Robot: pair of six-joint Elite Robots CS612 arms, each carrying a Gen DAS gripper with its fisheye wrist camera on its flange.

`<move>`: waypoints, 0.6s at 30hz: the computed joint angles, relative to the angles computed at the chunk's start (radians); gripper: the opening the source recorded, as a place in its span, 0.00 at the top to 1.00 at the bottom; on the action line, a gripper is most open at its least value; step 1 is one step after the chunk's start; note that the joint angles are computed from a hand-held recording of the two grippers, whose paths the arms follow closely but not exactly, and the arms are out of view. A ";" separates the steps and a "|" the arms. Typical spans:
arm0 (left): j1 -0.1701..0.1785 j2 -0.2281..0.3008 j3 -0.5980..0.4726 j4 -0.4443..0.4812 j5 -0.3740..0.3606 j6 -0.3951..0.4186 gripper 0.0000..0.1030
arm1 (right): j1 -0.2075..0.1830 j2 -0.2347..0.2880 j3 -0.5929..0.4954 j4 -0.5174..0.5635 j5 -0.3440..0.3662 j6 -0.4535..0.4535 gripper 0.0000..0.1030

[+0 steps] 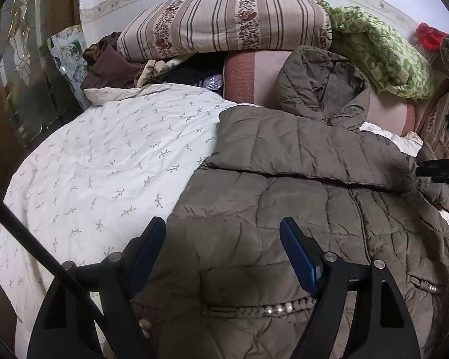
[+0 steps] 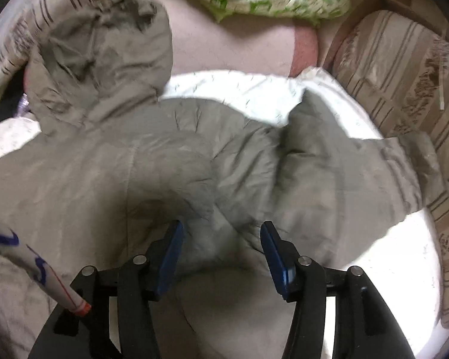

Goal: Fold large clothes
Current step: 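Grasp the jacket sleeve cuff with the right gripper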

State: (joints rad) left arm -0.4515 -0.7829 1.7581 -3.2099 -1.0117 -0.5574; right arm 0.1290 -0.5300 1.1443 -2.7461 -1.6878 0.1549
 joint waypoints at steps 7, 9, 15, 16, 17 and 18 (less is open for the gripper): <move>-0.025 -0.003 0.015 -0.004 -0.032 0.015 0.25 | -0.073 -0.085 0.178 -0.124 -0.055 0.076 0.34; -0.035 0.002 0.015 -0.012 -0.018 0.033 0.25 | -0.107 -0.091 0.202 -0.113 -0.090 0.149 0.34; -0.029 0.014 0.001 -0.005 -0.046 0.003 0.25 | -0.196 -0.068 0.198 -0.062 -0.189 0.278 0.34; -0.026 0.015 -0.002 0.005 -0.055 -0.007 0.25 | -0.207 -0.061 0.189 -0.061 -0.189 0.296 0.34; -0.022 0.018 -0.010 0.019 -0.069 -0.019 0.25 | -0.219 -0.052 0.175 -0.058 -0.179 0.315 0.34; -0.017 0.023 -0.019 0.036 -0.087 -0.031 0.25 | -0.227 -0.043 0.160 -0.054 -0.171 0.329 0.34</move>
